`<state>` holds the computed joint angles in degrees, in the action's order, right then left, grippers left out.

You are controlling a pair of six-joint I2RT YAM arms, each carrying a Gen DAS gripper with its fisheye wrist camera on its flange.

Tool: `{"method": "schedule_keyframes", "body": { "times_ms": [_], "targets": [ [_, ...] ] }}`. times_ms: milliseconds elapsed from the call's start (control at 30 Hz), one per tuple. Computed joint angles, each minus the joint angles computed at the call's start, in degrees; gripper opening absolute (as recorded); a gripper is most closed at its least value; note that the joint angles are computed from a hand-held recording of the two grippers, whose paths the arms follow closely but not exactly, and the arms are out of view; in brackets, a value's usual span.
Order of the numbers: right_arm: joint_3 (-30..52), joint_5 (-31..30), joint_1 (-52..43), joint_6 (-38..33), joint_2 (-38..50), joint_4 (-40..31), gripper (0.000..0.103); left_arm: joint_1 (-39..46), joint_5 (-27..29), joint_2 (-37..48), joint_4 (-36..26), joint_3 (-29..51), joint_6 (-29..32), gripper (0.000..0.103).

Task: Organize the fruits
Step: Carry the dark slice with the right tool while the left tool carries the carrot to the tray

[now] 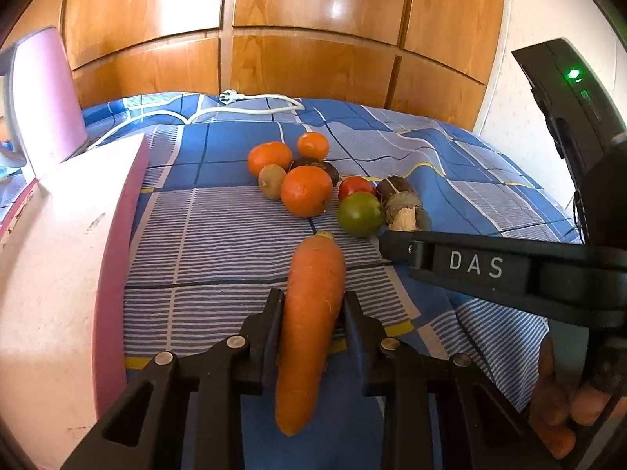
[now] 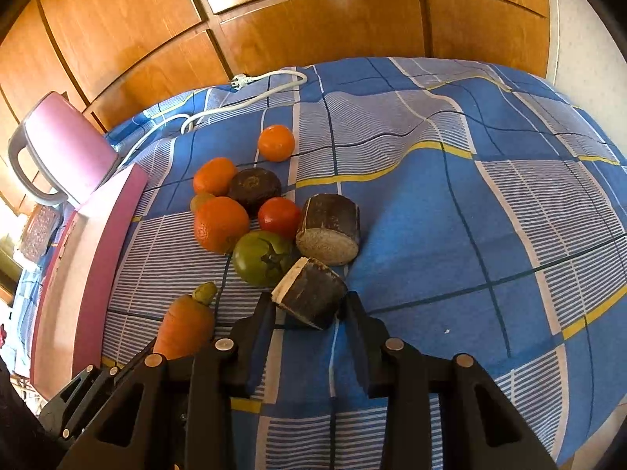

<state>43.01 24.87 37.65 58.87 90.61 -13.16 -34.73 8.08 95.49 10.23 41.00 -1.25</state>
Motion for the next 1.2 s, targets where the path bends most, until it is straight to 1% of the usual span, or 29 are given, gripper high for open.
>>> {"method": "schedule_keyframes", "body": {
  "times_ms": [67, 200, 433, 500, 633, 867, 933, 1100, 1200],
  "targets": [
    [-0.2, 0.2, 0.4, 0.0, -0.3, 0.2, 0.035, 0.0, -0.6, -0.9, 0.1, -0.8, -0.1, 0.029],
    [-0.7, 0.8, 1.5, -0.1, -1.2, 0.4, 0.035, 0.7, 1.4, -3.2, -1.5, -1.9, 0.0, 0.028],
    [-0.3, 4.6, 5.4, -1.9, -2.4, 0.5, 0.035, -0.5, -1.6, -6.1, -1.2, -3.8, -0.3, 0.028],
    [0.2, 5.5, 6.2, -2.0, -2.3, 0.0, 0.035, 0.1, -1.5, -7.4, -1.0, -4.6, -0.9, 0.028],
    [-0.4, 8.5, 8.1, -2.3, -3.7, 0.6, 0.035, 1.1, -2.3, -10.4, 0.4, -6.5, -1.8, 0.028],
    [-1.2, 13.6, 12.2, -3.5, -5.6, 1.9, 0.035, 1.9, -5.4, -16.4, 3.9, -10.4, -2.6, 0.028],
    [-0.6, 14.0, 12.6, -4.3, -4.9, 1.9, 0.035, 2.5, -6.7, -17.0, 4.5, -10.8, -3.5, 0.028],
    [0.3, 15.0, 12.9, -4.9, -4.0, 1.7, 0.035, 5.4, -7.3, -18.1, 5.4, -11.3, -6.7, 0.028],
    [0.9, 14.4, 12.6, -5.5, -3.0, 2.2, 0.035, 7.1, -7.8, -18.3, 5.7, -11.4, -8.3, 0.028]
  ]
}}
